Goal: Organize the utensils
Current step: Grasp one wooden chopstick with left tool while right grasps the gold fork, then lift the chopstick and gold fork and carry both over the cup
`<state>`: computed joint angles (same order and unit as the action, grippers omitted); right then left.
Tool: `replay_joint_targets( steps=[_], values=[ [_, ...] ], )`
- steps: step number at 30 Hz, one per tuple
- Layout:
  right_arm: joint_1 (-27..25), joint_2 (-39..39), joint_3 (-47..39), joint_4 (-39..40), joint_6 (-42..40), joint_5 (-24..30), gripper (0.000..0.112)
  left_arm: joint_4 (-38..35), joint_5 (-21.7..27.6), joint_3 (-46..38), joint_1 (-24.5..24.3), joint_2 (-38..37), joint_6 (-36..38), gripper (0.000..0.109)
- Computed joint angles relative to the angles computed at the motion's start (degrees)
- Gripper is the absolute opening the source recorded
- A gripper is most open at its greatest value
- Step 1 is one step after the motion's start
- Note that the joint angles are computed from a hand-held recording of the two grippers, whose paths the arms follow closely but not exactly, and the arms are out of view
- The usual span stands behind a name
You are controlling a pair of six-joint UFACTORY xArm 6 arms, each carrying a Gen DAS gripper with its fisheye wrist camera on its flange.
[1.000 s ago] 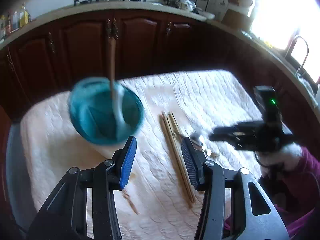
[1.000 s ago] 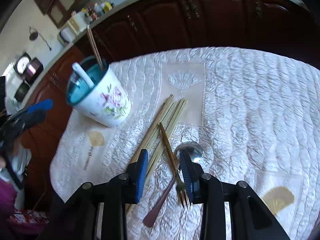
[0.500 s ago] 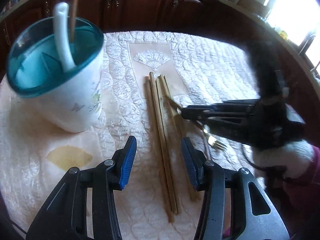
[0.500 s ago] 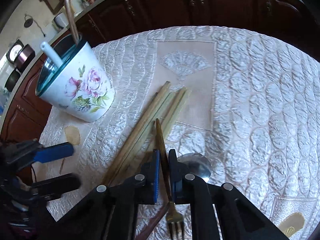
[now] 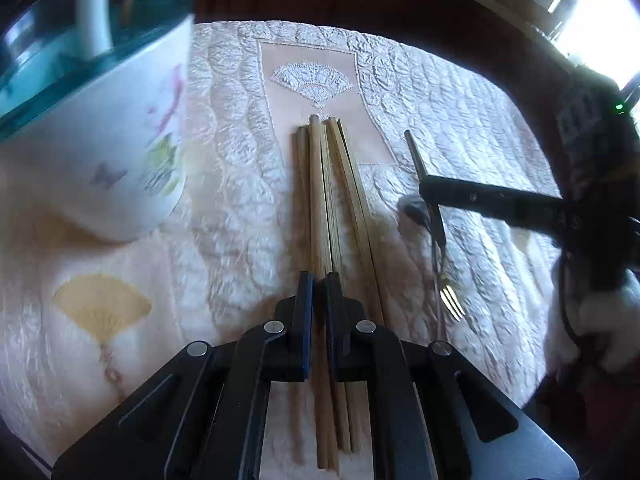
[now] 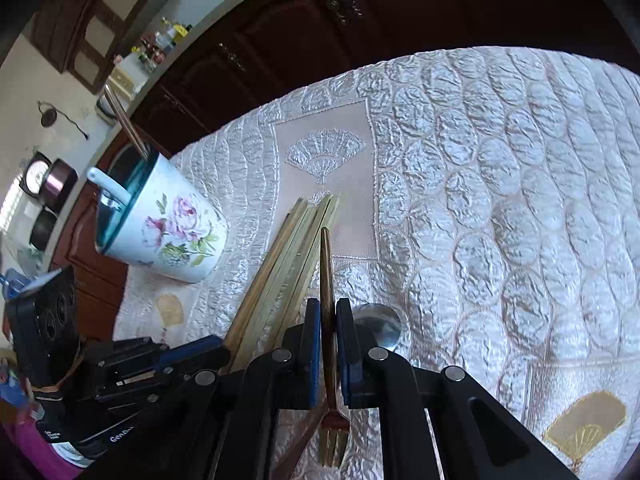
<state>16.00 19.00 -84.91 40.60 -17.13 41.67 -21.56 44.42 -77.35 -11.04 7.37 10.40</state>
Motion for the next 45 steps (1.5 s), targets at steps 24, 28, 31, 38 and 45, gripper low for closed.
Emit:
replay_joint_targets(
  steps=[24, 28, 31, 38, 45],
  values=[
    [3.75, 4.1, -5.86, -13.56, 7.3, 6.96, 0.022, 7.32, -0.31, 8.64, 3.42, -8.23, -5.64, 0.027],
    [3.83, 6.13, -8.69, -14.05, 7.39, 7.73, 0.022, 12.31, -1.3, 2.44, 2.12, -2.25, -8.2, 0.027],
    [4.86, 8.88, -12.32, -16.85, 9.48, 7.38, 0.012, 16.63, 0.7, -1.94, 1.12, 1.85, -10.66, 0.027],
    [4.9, 7.44, -10.97, -12.25, 6.96, 4.51, 0.006, 15.95, 0.59, -3.4, 0.94, 3.04, -9.74, 0.006],
    [5.22, -0.91, -3.79, -8.06, 2.47, 0.06, 0.006, 3.4, -2.59, 1.54, 3.39, -5.61, 0.49, 0.006]
  ],
)
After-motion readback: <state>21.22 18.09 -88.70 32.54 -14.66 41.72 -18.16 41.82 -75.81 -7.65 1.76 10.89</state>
